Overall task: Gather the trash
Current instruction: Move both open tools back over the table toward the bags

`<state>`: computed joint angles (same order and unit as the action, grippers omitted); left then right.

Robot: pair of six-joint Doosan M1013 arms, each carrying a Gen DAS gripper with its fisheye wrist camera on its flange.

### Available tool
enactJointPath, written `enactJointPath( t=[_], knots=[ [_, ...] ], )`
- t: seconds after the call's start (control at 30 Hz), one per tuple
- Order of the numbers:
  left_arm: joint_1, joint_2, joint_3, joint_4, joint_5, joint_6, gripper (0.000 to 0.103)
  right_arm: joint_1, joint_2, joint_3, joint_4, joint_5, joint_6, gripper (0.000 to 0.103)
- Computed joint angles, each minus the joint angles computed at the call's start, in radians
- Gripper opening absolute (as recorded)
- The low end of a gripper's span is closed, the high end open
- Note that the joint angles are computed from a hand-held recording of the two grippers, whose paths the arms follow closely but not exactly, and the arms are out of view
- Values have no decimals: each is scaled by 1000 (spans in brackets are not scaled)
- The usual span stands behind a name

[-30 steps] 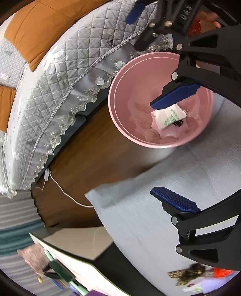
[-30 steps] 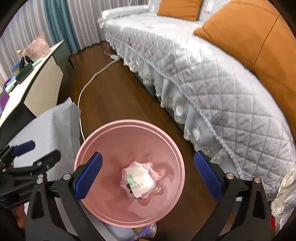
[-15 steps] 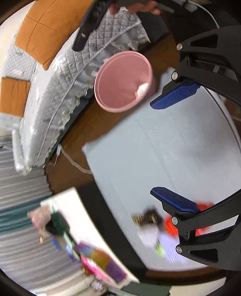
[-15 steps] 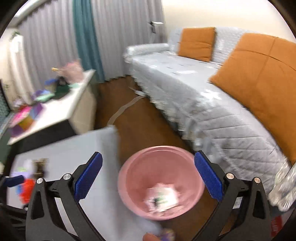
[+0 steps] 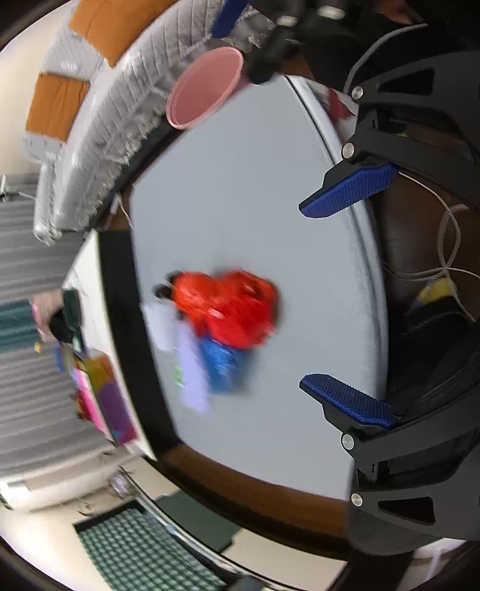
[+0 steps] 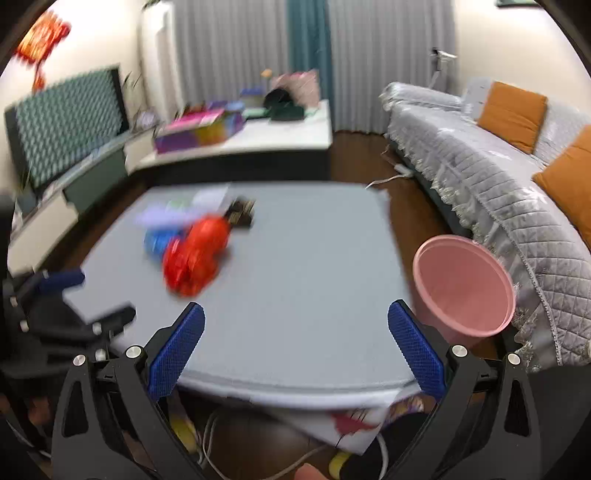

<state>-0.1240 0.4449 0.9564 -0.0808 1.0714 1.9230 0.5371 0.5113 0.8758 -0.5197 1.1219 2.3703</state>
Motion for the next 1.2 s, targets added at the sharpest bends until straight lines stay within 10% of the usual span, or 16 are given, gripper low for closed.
enactJointPath(
  t=[1.2],
  knots=[
    [30, -11, 21, -72, 7, -48, 84, 6, 17, -31, 111, 59, -3, 98]
  ],
)
